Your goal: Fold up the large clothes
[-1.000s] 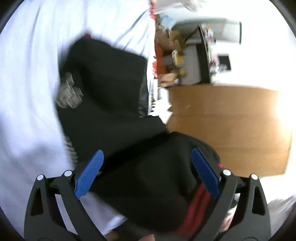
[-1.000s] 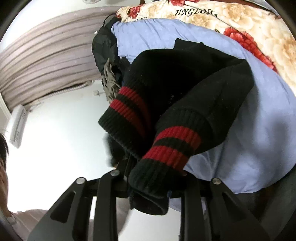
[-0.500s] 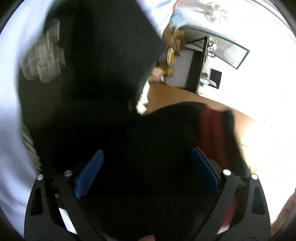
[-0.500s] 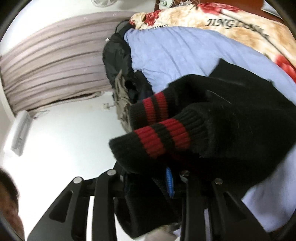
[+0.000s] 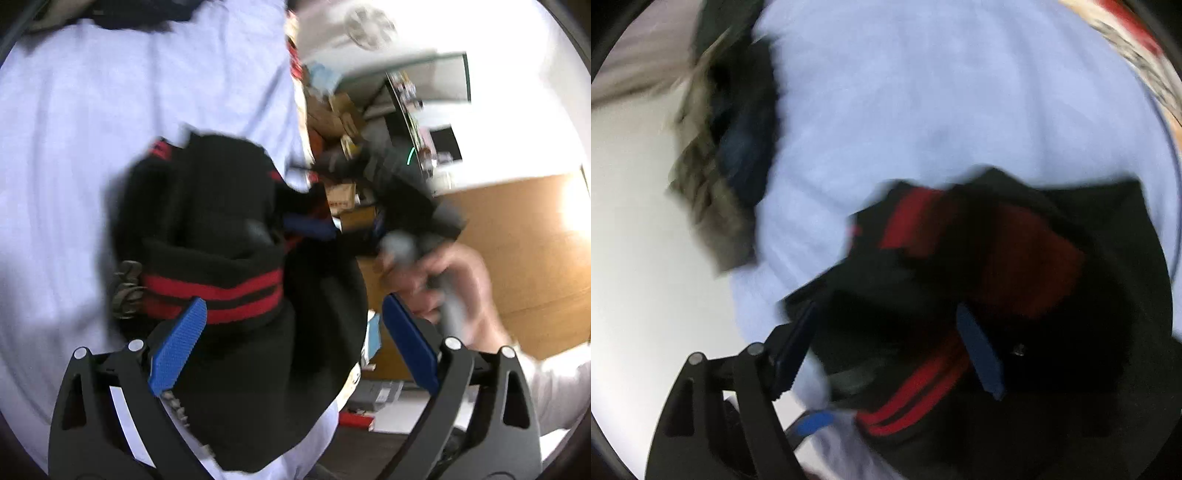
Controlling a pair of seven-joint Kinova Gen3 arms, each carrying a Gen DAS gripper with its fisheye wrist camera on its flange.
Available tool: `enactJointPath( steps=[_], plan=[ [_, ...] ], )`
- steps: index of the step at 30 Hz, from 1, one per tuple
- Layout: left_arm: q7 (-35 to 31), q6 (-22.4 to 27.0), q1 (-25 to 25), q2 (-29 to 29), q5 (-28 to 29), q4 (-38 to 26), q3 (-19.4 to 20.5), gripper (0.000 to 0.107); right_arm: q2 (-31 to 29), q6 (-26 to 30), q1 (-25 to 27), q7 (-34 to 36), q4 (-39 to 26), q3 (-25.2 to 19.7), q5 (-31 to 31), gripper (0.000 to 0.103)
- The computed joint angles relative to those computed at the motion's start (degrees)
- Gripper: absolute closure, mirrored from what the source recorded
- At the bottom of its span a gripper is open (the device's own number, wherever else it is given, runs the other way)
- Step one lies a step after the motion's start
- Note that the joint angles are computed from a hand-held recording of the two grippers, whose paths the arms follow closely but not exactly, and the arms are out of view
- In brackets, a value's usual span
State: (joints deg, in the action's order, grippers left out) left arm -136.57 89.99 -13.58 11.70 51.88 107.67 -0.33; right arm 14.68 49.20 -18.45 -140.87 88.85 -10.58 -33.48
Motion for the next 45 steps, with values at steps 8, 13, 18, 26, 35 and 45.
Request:
enactJointPath(
  steps=[8,13,18,26,35,45],
  plan=[
    [6.8,-18.3,9.9,-1.6,-4.6,2.9,4.5,0.038,-9.3,12.8,-2.4,4.0,-6.8,-1.8,12.3,0.088],
    [12.4,-26.8,15.8,-1.1,-14.1,1.5,5.5,0.091,-15.7,15.1,-7.3,-7.4,5.5,-4.4,20.9,0.100],
    [15.0,-30.2,17.6,1.3,-18.0,0.6,7.0,0.097,-16.1,5.4,-6.1,-12.7,17.8,-4.9,19.6,0.103],
    [20.6,-29.9,18.9,-4.0,-18.2,-0.5,7.7,0.098,-12.2,-3.6,-0.6,5.2,23.4,0.0,6.1,0.103],
    [21.4,-26.2,25.8,-8.3,-17.8,-4.7,10.4,0.100,-34.0,10.6,12.5,-6.5,21.8,-13.8,11.3,0.102],
    [5.6,-34.3,25.8,4.1,-18.6,-3.1,13.2,0.104,-43.8,-1.2,32.6,-23.1,34.3,-38.6,3.4,0.103]
  ],
)
